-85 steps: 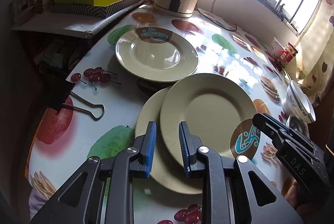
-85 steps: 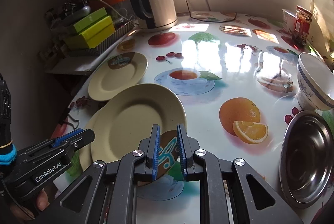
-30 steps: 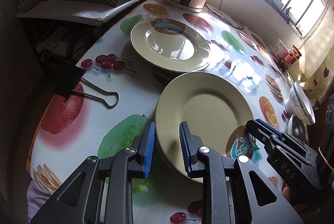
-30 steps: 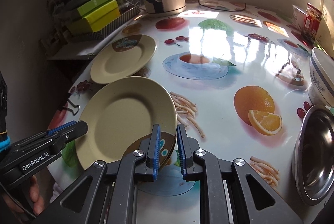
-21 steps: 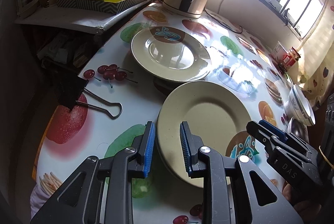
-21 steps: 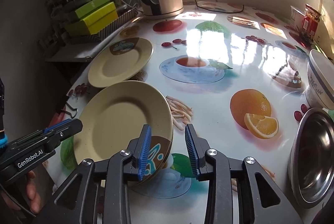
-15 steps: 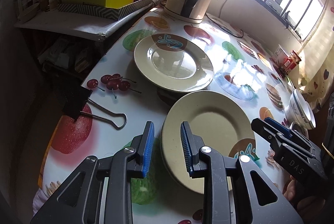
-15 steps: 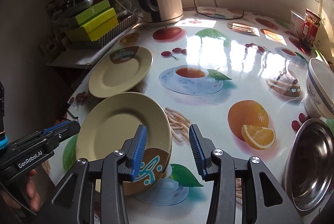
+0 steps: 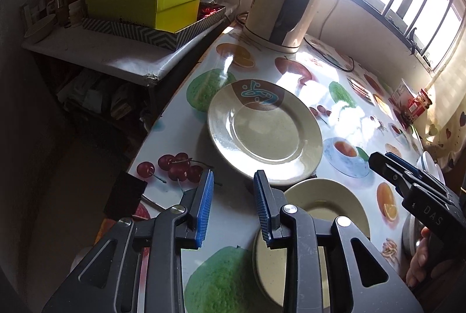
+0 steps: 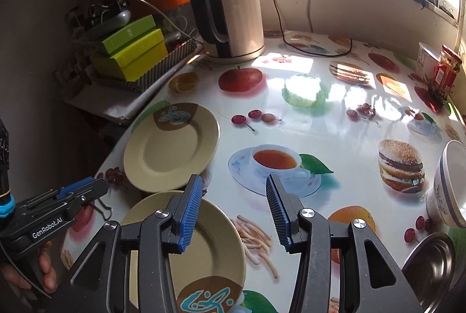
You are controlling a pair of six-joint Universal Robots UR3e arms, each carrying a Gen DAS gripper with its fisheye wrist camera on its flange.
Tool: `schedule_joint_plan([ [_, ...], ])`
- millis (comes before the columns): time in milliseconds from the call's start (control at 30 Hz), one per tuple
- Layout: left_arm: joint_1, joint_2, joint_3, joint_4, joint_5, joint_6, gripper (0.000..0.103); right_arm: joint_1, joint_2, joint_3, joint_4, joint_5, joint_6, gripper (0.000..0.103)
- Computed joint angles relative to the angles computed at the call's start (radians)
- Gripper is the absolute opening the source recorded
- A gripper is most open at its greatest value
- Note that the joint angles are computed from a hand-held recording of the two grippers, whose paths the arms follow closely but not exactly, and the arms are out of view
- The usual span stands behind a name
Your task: Organize plates and bowls
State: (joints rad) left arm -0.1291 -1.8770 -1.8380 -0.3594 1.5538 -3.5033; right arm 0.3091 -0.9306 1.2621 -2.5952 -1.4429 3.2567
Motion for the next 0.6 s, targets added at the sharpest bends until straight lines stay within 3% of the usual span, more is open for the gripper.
schedule_joint_plan([
  [600, 0.093, -0.192, 0.204, -0.050, -0.050, 0.023, 0.030, -0.005, 0.480, -0.837, 0.439, 0.064, -0.037, 0.046],
])
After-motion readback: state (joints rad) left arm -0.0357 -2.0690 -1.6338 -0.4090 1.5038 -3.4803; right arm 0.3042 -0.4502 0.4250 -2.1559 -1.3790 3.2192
